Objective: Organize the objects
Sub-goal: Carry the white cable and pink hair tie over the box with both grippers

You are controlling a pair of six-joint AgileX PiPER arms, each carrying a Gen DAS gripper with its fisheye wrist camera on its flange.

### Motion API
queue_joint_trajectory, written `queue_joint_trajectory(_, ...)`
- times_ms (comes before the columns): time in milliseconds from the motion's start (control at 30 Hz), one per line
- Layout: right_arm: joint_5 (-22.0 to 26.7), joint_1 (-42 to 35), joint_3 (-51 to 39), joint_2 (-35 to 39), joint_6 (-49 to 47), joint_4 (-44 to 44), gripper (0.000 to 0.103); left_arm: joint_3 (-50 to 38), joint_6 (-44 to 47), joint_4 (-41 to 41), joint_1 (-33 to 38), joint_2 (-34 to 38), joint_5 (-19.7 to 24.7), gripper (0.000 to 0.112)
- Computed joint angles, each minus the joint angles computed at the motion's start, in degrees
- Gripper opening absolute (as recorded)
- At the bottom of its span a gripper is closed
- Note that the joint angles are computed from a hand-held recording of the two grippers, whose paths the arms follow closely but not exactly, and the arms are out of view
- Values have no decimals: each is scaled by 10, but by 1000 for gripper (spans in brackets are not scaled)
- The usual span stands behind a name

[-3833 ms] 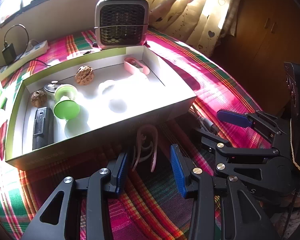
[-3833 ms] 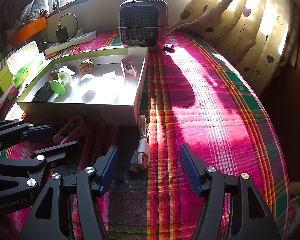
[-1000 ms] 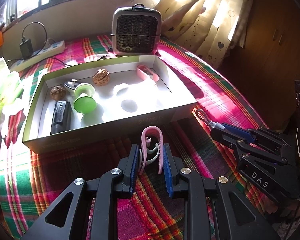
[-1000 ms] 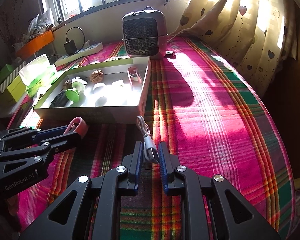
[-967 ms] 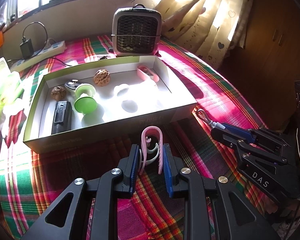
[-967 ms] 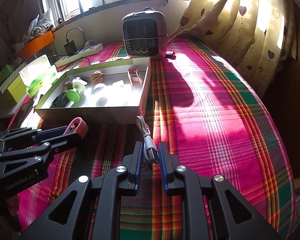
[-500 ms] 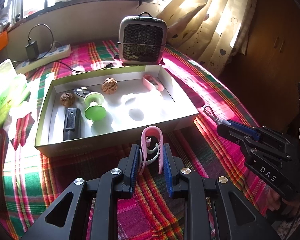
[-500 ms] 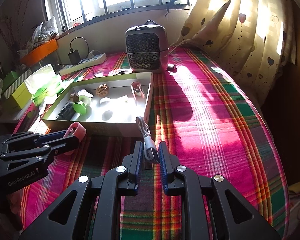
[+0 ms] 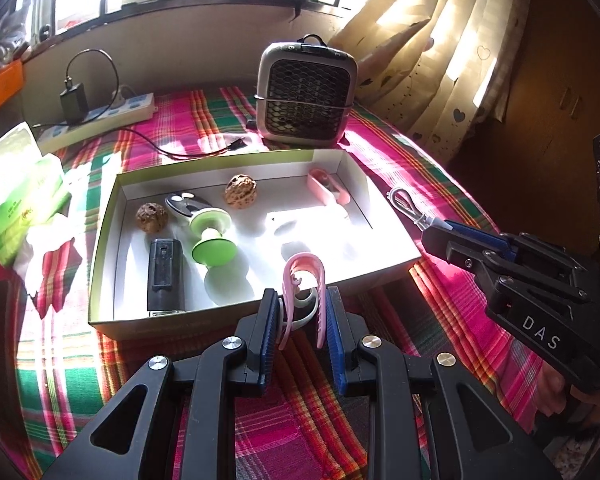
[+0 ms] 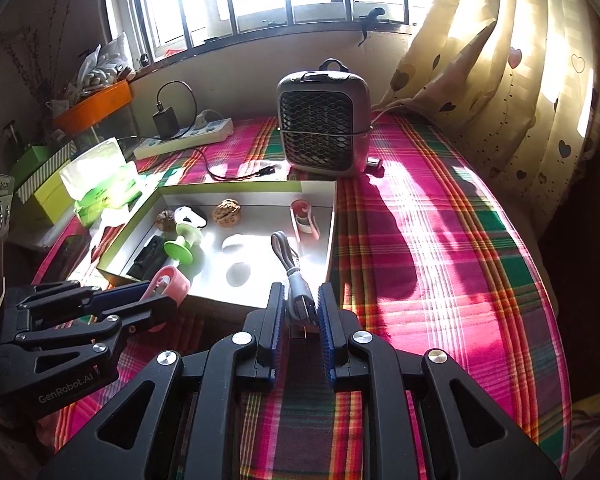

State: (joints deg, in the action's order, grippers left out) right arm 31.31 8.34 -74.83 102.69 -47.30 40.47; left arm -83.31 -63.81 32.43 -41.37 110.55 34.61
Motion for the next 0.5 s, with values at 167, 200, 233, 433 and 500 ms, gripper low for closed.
queue_joint_trajectory(167, 13, 13, -42, 26, 18, -18, 17, -11, 21, -19, 16, 7, -1, 21)
queue_joint_trajectory(200, 15, 17, -50, 31, 24, -25, 17, -14, 26, -24, 19, 10, -1, 21)
queue_joint_trajectory(233, 17, 21, -61, 37, 30, -33, 17, -15, 28, -27, 23, 11, -3, 21)
queue_joint_trajectory(433, 31, 34, -123, 73, 72, -70, 17, -31, 54, -49, 40, 26, -7, 21)
queue_joint_trajectory(500, 35, 38, -139, 84, 85, -81, 17, -38, 66, -58, 46, 32, -8, 21)
